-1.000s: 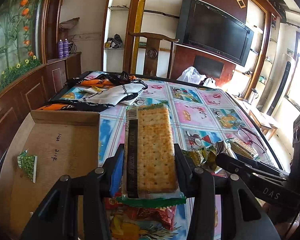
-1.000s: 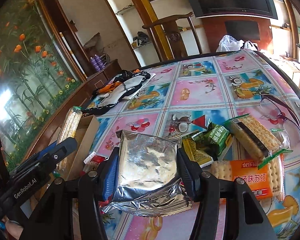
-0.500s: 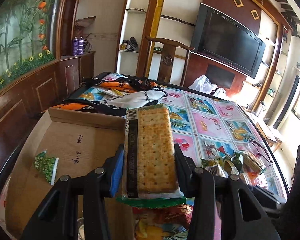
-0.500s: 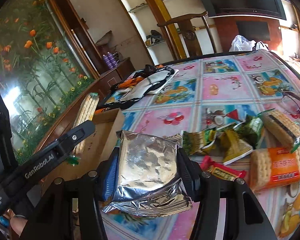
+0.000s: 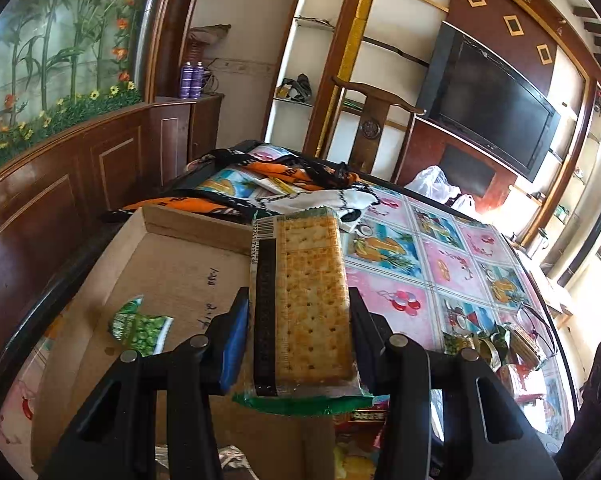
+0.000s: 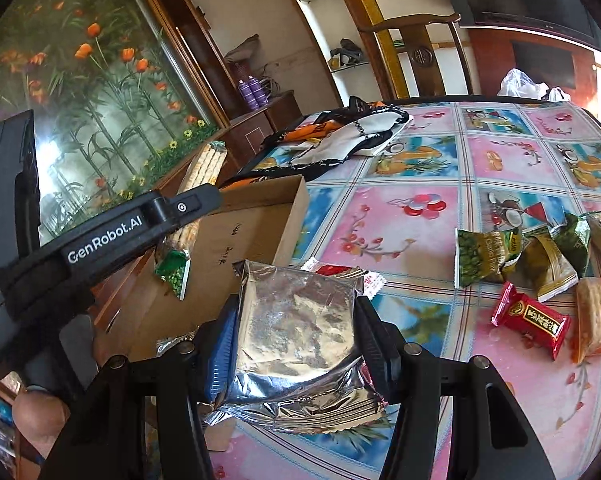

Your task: Organize snacks

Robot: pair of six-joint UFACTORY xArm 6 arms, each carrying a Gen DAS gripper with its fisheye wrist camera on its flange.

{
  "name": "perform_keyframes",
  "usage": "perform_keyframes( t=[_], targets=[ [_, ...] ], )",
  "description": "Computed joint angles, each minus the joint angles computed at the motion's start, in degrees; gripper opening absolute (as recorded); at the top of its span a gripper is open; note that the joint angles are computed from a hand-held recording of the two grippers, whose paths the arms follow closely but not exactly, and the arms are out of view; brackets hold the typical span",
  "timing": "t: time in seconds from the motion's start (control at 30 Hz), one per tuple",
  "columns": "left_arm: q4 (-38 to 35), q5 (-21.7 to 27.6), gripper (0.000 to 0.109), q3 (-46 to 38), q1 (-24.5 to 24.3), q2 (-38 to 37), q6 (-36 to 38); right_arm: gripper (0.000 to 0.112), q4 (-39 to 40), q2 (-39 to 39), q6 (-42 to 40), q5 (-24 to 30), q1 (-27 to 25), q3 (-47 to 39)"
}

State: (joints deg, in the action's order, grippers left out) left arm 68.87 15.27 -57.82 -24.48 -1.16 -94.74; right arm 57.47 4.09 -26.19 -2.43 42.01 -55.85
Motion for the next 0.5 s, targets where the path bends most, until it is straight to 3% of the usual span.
perform_keyframes(
  t=[0.23, 0.5],
  targets=[
    [-0.2, -0.8, 0.045, 2.0, 2.3, -1.6, -0.6, 0.061, -0.8, 1.6, 0.5, -0.5, 1.3, -1.5],
    [-10.3, -5.1, 0.045, 7.7, 5.8, -4.9, 8.1, 0.061, 1.0, 3.8, -2.3, -0.1, 4.2, -5.4]
  ],
)
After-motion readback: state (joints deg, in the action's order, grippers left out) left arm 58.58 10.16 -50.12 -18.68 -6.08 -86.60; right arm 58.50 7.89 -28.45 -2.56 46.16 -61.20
